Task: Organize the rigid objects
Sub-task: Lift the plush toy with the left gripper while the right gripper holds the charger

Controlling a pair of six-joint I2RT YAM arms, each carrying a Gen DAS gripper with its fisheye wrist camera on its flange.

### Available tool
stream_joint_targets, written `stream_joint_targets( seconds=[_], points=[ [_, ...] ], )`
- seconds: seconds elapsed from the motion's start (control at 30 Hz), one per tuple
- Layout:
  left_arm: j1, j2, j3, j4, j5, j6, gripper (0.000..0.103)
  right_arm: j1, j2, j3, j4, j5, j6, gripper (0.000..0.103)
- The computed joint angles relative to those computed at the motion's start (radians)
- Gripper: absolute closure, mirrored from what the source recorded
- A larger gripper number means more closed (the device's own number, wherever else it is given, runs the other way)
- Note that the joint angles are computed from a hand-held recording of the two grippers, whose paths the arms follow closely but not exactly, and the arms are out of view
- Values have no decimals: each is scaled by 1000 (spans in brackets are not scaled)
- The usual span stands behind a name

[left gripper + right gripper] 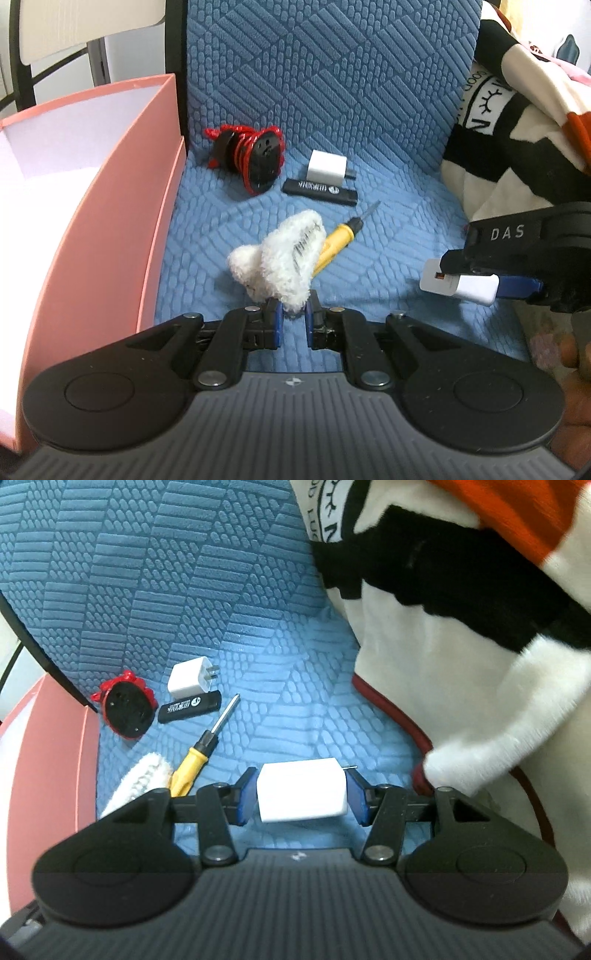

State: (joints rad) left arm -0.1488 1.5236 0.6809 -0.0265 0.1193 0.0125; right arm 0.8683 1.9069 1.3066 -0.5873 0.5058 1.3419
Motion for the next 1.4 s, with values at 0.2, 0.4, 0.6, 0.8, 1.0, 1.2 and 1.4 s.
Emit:
stream_joint_targets(
  seconds=[0.2,0.4,0.6,0.8,1.0,1.2,1.4],
  points=[
    [29,-52,-20,-58,28,25,89,33,-14,-25,-10,24,25,49],
    [35,-101,-52,-90,50,54,89,63,-25,-30,-29,34,60,49],
    [24,-113,-73,-97,60,63,89,80,-39,-49,-26,28,88,49],
    [30,-95,-70,-122,85,75,87,89,-87,-159,71,-29,166,48],
    [36,-86,-53,-144,103,66,48,88,-90,-161,81,-5,138,42],
    [47,-87,-46,-149,100,71,35,60,-117,-223,166,-22,138,40],
    [53,-69,-38,-143,92,66,34,49,-98,-220,187,-14,109,46]
  ],
)
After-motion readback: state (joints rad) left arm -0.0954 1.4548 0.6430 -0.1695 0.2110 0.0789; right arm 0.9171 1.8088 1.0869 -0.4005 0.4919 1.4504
